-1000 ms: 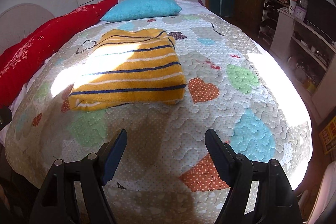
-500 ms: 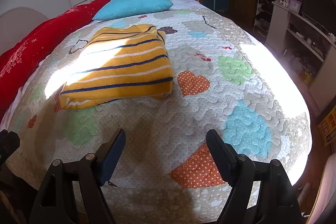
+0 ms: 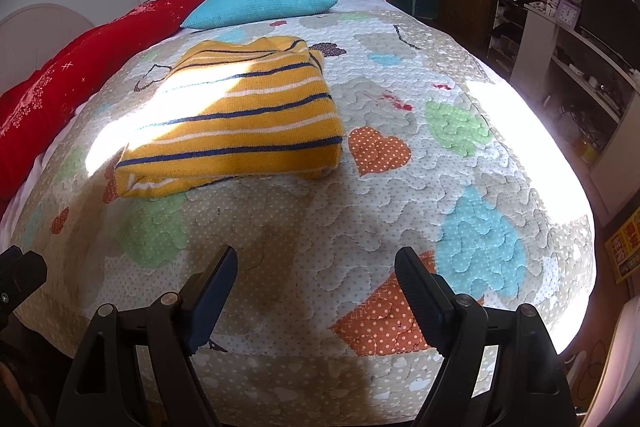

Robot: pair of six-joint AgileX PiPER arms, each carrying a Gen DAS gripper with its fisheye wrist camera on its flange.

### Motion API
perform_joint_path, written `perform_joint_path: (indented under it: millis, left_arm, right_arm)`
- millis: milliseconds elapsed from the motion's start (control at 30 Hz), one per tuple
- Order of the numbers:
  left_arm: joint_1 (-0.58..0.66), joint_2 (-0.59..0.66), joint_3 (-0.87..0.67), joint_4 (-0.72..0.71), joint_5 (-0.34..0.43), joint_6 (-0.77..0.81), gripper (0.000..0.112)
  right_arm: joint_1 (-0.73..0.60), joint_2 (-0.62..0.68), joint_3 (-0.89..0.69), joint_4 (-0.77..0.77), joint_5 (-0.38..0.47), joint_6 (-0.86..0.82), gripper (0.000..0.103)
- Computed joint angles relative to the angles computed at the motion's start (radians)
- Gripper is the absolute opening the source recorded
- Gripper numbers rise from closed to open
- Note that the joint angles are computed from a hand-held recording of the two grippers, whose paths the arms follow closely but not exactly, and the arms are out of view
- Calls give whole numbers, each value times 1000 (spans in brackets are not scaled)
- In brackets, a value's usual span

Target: Fold small clothes

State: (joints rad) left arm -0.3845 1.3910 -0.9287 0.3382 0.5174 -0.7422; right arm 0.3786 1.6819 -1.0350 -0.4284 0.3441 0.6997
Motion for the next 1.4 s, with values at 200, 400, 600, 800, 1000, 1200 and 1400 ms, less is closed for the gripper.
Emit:
perform_joint_path:
  millis: [200, 400, 600, 800, 1000, 1200, 1400]
  left_arm:
    - [-2, -1, 3, -2, -3, -1, 103]
    - [0, 6, -3, -22, 4, 13, 103]
    - [3, 9, 3, -31, -6, 22, 103]
    - [5, 22, -1, -50, -6, 36, 103]
    - [11, 24, 2, -72, -9, 56, 103]
    - [26, 37, -2, -117, -8, 97, 103]
    - [37, 41, -1, -144, -8, 120, 103]
  right_arm:
    - [3, 4, -3, -3, 5, 11, 85]
    - [6, 4, -1, -13, 7, 24, 86]
    - [2, 7, 4, -10, 1, 21, 87]
    - [-3, 6, 14, -3, -7, 15, 87]
    - [-4, 7, 17, -4, -9, 17, 88]
    - [-7, 10, 21, -3, -12, 18, 88]
    - [-4, 8, 23, -22, -12, 36, 88]
